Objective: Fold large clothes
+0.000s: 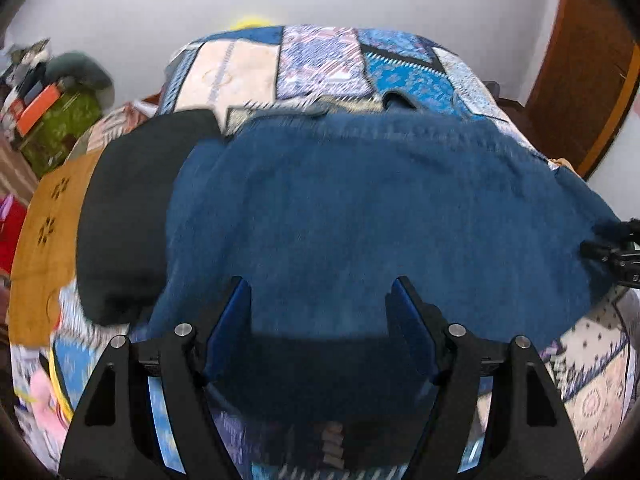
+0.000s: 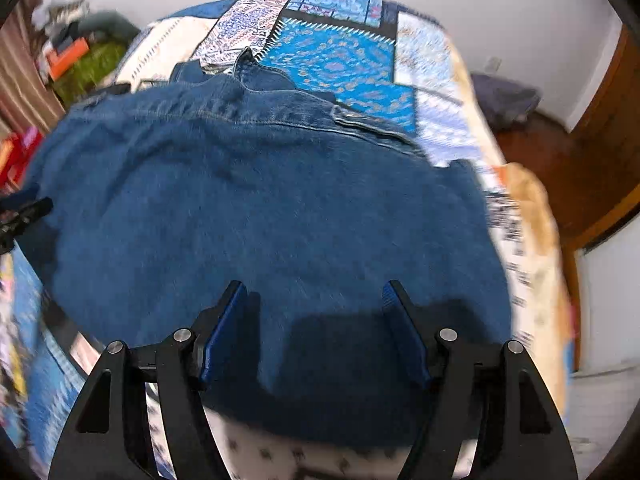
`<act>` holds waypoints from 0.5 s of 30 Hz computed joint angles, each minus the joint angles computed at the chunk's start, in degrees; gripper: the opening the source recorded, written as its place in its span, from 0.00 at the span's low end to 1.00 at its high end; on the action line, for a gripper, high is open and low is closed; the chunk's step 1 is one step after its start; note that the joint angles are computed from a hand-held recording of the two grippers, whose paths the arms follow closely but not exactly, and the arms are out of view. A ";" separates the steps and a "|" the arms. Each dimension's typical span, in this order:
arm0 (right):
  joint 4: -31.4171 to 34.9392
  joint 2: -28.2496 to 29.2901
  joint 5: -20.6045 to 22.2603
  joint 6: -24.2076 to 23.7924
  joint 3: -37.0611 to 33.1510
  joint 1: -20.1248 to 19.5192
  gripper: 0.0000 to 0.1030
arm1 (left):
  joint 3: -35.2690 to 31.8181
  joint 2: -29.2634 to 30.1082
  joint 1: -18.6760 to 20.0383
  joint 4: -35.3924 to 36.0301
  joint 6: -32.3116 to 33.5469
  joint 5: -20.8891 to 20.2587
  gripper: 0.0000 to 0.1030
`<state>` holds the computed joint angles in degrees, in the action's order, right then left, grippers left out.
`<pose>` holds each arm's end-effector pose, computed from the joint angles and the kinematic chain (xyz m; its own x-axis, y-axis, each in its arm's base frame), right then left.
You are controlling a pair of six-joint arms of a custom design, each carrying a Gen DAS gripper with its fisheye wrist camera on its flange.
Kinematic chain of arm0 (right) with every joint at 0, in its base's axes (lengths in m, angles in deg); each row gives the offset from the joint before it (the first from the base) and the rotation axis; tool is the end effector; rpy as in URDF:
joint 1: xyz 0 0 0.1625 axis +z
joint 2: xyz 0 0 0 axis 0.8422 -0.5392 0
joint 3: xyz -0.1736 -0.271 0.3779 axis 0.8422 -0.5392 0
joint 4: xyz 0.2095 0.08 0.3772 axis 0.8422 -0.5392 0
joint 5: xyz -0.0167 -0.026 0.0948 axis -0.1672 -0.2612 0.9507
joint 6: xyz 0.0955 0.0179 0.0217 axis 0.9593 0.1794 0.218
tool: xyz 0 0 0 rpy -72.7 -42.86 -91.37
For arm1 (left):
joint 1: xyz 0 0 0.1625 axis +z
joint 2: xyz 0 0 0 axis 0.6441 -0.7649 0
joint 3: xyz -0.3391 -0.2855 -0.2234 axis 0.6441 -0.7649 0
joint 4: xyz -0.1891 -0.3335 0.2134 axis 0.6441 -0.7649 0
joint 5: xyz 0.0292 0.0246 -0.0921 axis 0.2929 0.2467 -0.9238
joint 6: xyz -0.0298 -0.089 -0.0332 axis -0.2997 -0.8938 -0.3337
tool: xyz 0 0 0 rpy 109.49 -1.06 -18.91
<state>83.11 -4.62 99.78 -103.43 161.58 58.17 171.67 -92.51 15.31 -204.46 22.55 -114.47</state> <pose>0.2705 -0.4451 0.2114 -0.7027 0.1980 0.6833 -0.2007 0.8663 -0.4574 -0.1803 -0.5996 0.2459 -0.6054 0.5125 -0.6090 0.6970 0.7107 -0.0948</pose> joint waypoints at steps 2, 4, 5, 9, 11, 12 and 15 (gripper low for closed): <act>0.98 0.10 2.09 0.69 0.66 1.47 0.65 | 1.23 -1.59 0.38 0.01 -1.64 0.15 0.71; 1.73 -0.25 2.37 1.81 1.58 2.24 0.65 | 2.52 -3.59 0.94 -0.77 -4.10 -0.25 0.71; 2.18 -0.40 2.53 2.74 2.05 2.69 0.65 | 3.20 -4.68 1.23 -1.77 -5.65 -0.56 0.71; 2.56 -0.91 3.97 4.69 2.94 4.42 0.65 | 5.44 -7.33 1.52 -6.53 -11.25 1.80 0.74; 2.32 -1.07 4.17 5.16 3.01 5.00 0.65 | 5.67 -8.37 2.55 -6.61 -14.72 0.71 0.75; 1.93 -1.28 3.90 5.12 3.05 5.23 0.65 | 5.61 -8.78 3.17 -5.87 -16.43 -0.37 0.76; 0.37 -1.61 2.98 4.47 3.04 5.40 0.65 | 4.54 -9.21 5.75 -1.37 -22.71 -6.71 0.76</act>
